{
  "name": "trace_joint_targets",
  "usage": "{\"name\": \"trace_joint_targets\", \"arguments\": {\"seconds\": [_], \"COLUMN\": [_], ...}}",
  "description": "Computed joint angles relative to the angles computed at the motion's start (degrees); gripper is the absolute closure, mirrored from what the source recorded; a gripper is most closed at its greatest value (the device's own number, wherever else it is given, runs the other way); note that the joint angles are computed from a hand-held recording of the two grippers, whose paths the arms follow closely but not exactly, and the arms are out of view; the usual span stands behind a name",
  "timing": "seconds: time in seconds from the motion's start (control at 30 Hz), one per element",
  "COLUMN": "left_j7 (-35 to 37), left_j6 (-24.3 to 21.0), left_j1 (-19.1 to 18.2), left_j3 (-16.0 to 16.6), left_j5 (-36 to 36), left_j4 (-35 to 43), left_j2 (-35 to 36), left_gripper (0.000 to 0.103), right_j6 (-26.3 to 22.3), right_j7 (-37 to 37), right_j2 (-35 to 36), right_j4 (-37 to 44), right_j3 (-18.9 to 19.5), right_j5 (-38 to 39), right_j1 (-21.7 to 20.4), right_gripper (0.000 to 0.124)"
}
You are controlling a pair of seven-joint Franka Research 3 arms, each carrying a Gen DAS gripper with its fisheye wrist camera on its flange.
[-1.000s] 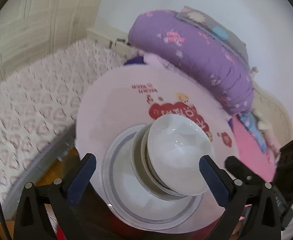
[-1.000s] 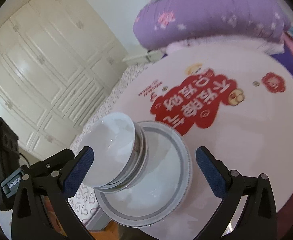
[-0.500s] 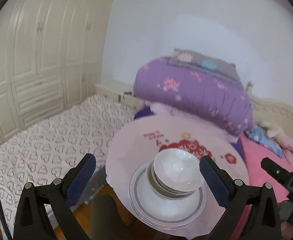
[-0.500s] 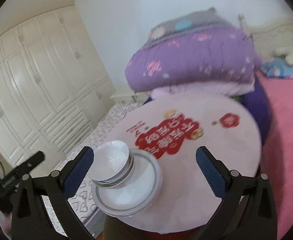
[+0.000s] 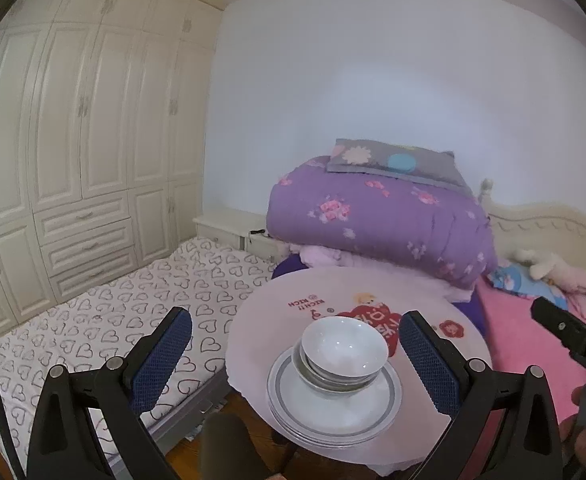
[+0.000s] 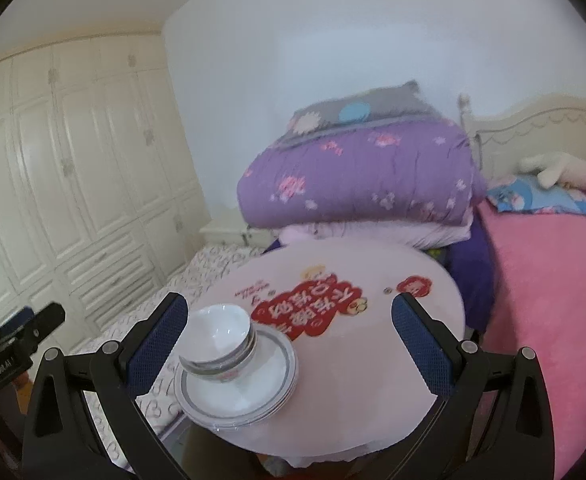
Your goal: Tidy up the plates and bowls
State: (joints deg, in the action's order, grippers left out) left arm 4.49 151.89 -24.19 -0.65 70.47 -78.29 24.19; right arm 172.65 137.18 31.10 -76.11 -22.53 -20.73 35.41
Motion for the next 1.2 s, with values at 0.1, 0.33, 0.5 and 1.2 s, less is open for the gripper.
{"name": "trace_joint_targets", "arguments": {"seconds": [0.1,0.33,0.5,1.2], "left_j7": [-4.7,-17.9,-20.8,-10.9], "left_j6": [0.5,-3.4,-5.9,-1.6], "left_j1": [-0.8,-1.5,-0.2,1.7], "left_j3": [0.7,-1.2,-4.1,-3.8], "left_j5": [3.4,17.4,21.2,10.9], "left_j4": [-2.7,-9.6,-11.3,-6.0], "left_j2": [-1.9,-6.6,-7.0,-4.0], "left_gripper": [0.001,0.001,0.001,0.001], "right_j6": [1.0,-0.4,-1.0,-0.8], "right_j7": [5.4,9.9,10.6,14.8], "right_j2": [-0.7,-1.8,-1.9,-2.9], "right_j4": [-1.7,-1.9,-0.8,-1.1], "right_j3": [-6.6,-8.3,-5.0,-0.9], "right_j5": [-3.8,-11.4,-13.9,-20.7], "right_j1": [5.1,7.2,4.7,1.4], "right_gripper": [0.021,0.021,0.021,0.021]}}
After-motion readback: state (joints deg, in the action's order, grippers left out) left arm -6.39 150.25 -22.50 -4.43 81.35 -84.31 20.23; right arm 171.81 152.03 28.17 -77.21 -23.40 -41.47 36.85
